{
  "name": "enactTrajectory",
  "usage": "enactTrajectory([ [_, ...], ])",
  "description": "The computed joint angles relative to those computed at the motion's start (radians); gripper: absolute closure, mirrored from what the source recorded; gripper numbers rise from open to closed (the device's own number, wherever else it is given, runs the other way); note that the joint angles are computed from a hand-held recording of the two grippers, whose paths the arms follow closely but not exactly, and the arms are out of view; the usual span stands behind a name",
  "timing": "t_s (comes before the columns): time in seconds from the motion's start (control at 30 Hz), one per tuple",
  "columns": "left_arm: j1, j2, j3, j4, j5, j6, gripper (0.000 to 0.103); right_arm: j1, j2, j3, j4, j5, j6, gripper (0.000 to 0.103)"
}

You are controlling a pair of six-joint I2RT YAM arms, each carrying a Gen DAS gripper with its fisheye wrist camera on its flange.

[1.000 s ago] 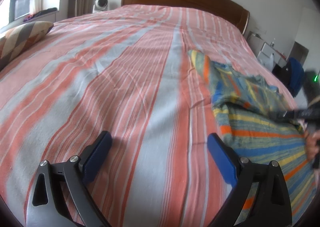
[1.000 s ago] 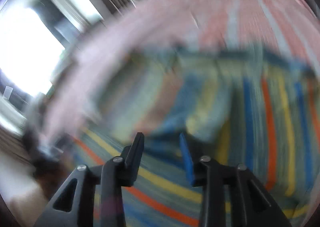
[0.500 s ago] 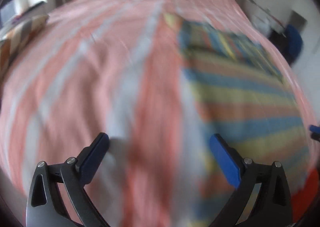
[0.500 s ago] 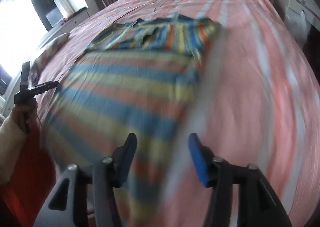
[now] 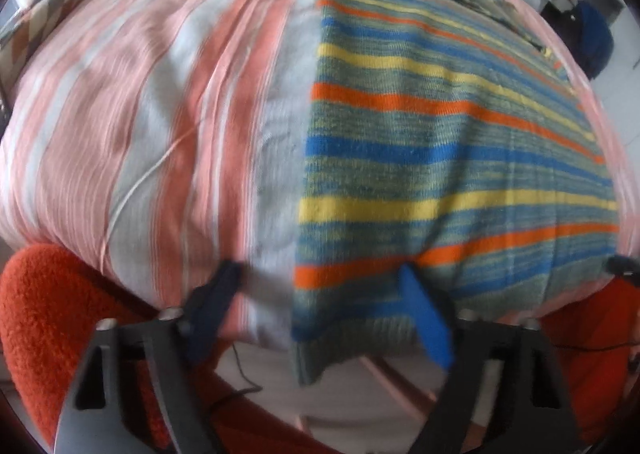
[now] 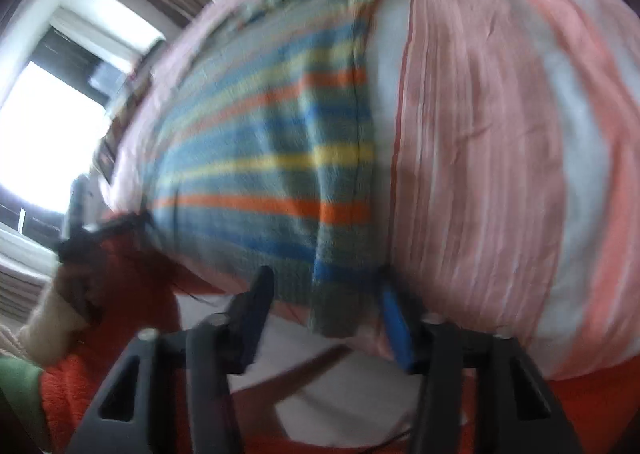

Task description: Fold small clothes

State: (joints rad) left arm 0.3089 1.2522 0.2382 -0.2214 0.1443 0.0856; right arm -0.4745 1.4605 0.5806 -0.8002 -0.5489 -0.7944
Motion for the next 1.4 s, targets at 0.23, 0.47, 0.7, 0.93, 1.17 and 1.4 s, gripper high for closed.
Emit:
enactTrajectory([
  [0.23, 0.169, 0.038, 0.035, -0.118, 0.175, 0.148, 0.1, -0.113, -0.015, 0.04, -0.111, -0.051, -0.07, 0.097],
  [0.47, 0.521, 0.075, 0.172, -0.439, 0.4, 0.486, 0.101, -0.193, -0.034, 0.114, -0.274, -0.117, -0.162, 0.097],
  [0.7, 0.583, 0.146, 0.388, -0.533, 0.692, 0.418, 0.101, -0.145, 0.096, 0.266, -0.315, -0.373, -0.041, 0.097],
  [0.93, 0.258, 0.428, 0.664, -0.033, 0.568, -0.135, 0.101, 0.157, 0.223, 0.456, 0.299, -0.392, 0.617, 0.097],
  [1.17, 0.102, 0.755, 1.102, -0.046, 0.389, -0.272, 0.101, 0.322, 0.647, 0.938, 0.471, -0.237, 0.887, 0.097],
  [1.4, 0.05, 1.115, 1.572, -0.144, 0.287, -0.38, 0.084, 0.39, 1.079, 1.517, 0.394, -0.151, 1.005, 0.08],
])
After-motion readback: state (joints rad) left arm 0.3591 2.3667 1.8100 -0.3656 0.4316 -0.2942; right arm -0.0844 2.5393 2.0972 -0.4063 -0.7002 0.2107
